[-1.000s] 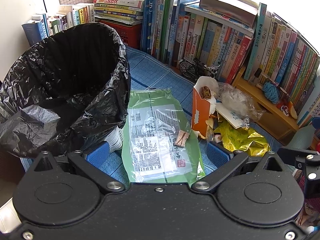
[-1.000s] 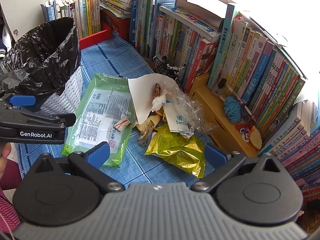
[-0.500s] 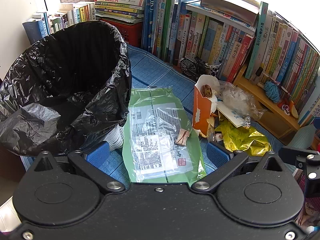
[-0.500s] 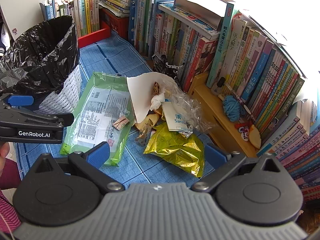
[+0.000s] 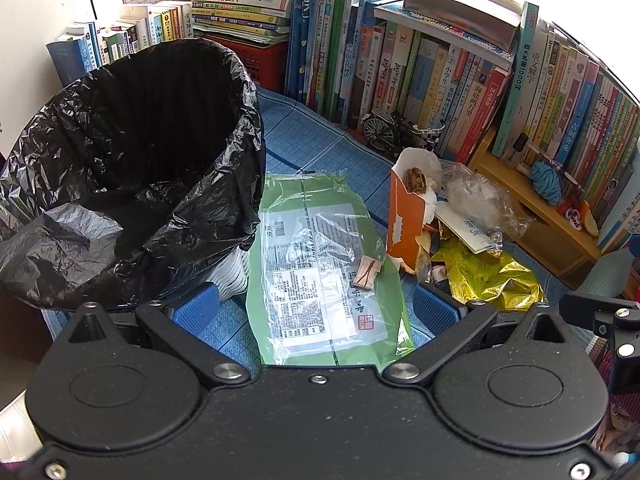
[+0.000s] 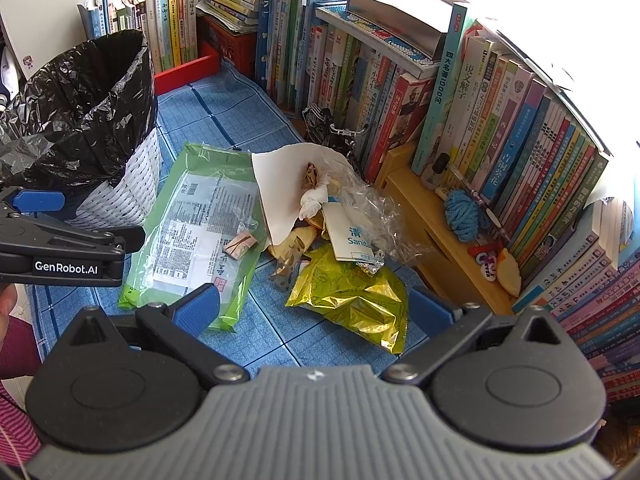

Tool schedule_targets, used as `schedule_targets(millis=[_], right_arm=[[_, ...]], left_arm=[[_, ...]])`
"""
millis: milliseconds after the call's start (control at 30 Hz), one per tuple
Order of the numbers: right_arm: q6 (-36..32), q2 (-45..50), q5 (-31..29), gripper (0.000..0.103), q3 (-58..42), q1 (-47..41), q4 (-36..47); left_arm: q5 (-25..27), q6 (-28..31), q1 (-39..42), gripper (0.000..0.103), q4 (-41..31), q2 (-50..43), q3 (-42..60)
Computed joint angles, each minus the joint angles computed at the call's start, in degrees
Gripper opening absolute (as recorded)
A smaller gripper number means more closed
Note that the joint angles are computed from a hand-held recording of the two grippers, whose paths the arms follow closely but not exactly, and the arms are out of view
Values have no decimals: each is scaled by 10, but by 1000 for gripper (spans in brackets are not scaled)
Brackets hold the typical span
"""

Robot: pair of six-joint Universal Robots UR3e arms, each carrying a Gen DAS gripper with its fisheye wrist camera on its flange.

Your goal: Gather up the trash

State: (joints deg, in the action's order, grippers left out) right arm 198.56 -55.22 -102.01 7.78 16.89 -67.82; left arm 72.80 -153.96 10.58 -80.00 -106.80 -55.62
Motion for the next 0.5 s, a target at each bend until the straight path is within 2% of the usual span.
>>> schedule_targets(millis=[500], right_arm=[[2, -6, -3, 103, 15, 2, -8]], left_arm=[[2, -2, 0, 103, 7, 0, 2]])
